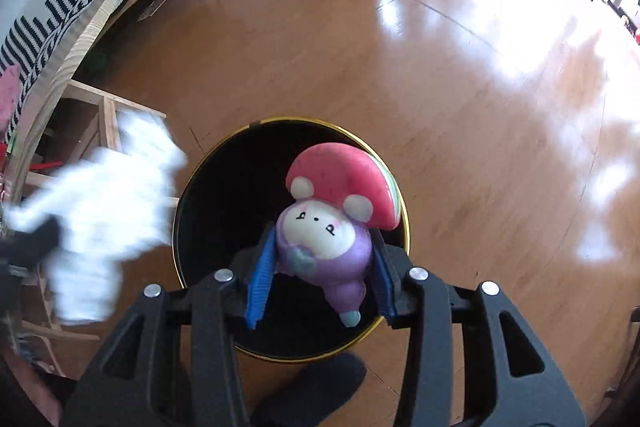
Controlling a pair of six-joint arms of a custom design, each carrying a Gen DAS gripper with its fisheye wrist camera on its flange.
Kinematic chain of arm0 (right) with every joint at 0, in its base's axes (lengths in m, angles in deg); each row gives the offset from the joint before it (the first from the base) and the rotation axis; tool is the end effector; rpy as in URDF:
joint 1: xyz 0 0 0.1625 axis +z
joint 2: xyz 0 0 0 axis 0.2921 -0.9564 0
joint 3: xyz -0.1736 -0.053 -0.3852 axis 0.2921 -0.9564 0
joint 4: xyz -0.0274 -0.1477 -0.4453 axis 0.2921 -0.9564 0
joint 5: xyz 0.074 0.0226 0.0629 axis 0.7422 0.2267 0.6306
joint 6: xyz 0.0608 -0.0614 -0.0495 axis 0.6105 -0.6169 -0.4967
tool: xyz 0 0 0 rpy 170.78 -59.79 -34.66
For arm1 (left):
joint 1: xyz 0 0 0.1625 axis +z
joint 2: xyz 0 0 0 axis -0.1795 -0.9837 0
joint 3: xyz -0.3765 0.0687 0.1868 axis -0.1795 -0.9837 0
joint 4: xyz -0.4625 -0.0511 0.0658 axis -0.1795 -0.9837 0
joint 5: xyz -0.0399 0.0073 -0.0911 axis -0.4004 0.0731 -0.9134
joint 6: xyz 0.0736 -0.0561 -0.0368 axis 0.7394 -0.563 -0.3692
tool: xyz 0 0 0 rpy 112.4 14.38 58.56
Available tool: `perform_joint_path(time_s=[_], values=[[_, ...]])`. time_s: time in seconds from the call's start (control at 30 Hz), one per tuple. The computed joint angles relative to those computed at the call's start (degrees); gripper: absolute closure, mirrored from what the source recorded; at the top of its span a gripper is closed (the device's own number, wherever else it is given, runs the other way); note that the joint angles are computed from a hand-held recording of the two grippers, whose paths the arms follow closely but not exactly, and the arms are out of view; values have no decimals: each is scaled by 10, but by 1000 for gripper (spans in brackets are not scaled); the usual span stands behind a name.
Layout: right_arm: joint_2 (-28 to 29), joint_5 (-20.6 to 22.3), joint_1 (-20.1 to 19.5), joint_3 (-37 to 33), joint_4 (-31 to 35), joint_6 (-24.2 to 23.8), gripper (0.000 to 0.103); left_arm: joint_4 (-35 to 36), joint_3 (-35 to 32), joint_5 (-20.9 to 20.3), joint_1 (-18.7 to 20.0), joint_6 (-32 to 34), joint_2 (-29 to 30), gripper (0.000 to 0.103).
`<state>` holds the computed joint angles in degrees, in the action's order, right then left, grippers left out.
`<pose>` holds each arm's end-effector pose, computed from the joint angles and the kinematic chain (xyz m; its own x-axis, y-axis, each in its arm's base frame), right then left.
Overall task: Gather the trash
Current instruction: 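Carry tissue and mushroom toy to the black bin and open both tools, then return to the table and grasp the green plastic tray with the left tool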
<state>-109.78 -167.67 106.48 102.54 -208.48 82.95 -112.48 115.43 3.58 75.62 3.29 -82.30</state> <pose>0.3474 -0.3947 -0.0537 -0.8309 0.0303 0.5556 -0.1427 0.9535 -0.2654 0.0000 -0.4324 0.3161 -0.8554 0.2429 -0.4574 0.3834 0.8908 -0.2439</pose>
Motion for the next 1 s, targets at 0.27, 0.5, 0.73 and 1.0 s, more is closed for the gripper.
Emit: perform_joint_path(time_s=[0.27,0.5,0.73,1.0], values=[[9,14,-16,-9,-5,0,59,-25,-14,29,47,37,102,99],[16,20,-9,-14,-17,8,58,-44,-10,44,44,55,119,78],[16,30,-8,-19,-11,9,57,-45,5,68,16,40,81,17],[30,38,5,-48,17,29,25,12,2,56,-6,23,15,15]])
